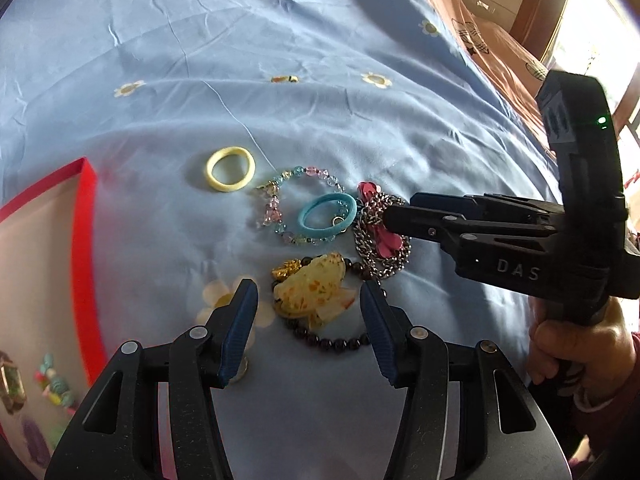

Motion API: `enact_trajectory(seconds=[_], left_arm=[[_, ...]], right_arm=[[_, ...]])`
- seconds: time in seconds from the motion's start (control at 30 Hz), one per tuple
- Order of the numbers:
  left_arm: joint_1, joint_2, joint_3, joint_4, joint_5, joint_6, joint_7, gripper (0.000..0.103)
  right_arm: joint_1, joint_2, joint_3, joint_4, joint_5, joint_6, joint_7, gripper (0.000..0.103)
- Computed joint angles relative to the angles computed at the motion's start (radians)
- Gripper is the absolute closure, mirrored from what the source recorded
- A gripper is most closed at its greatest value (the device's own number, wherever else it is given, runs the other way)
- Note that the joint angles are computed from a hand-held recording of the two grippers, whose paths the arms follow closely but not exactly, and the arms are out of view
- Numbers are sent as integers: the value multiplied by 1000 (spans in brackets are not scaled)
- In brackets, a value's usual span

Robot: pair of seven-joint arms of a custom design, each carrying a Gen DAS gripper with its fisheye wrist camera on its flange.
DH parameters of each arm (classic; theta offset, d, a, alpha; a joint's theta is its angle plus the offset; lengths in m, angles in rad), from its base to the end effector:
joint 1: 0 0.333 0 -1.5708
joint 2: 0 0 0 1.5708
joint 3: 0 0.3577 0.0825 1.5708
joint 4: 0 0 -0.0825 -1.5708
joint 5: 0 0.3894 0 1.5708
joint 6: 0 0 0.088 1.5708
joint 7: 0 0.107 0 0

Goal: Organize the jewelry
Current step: 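Grasp the yellow butterfly clip with left tool while right tool lifts silver chain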

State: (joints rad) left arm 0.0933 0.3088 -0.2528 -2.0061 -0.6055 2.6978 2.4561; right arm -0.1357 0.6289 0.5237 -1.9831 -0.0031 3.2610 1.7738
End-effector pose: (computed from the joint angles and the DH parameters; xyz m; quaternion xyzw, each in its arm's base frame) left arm 0.6431 -0.0730 0.3793 -0.4838 0.8301 -0.2668 0.0752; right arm 0.6496 0.2145 0.2947 -0.6523 0.6595 -0.0565 0.3691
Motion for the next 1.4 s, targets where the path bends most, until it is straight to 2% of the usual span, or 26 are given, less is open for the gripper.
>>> enact_trajectory(seconds=[0.07, 0.1, 0.17, 0.2, 0.23, 0.27, 0.5, 0.77, 1.0, 1.4], left_arm=[[0, 15, -2, 13, 1, -13, -3, 62], [0, 19, -2, 16, 3, -14, -5, 62], [4, 18, -10, 9, -7, 3, 12, 62], [5, 15, -14, 3, -11, 9, 21, 62], [9, 12, -18, 0, -18, 10, 31, 62], [11, 9, -20, -3, -24, 10, 38, 62], [31, -36, -25, -36, -119, 13, 110, 62], [36, -97, 18, -64, -243, -10, 173, 62], [38, -145, 68, -97, -323, -14, 219, 62], [74, -168, 134, -103, -383, -5, 226, 62]], right_arm=[[-12, 12, 16, 5, -6, 7, -4, 69], [-42, 27, 49, 6, -15, 11, -10, 74], [-100, 54, 110, 4, -48, 19, -5, 93], [-95, 49, 107, 4, -37, 17, -13, 98], [-63, 33, 73, 4, -34, 10, -5, 97], [-58, 30, 68, 2, -35, 5, -4, 97], [-93, 9, 103, -44, -71, 83, 40, 97], [-104, -53, 116, -80, -182, 158, 135, 98], [-61, -84, 90, -58, -269, 174, 208, 98], [26, -88, 43, 24, -390, 166, 298, 98]])
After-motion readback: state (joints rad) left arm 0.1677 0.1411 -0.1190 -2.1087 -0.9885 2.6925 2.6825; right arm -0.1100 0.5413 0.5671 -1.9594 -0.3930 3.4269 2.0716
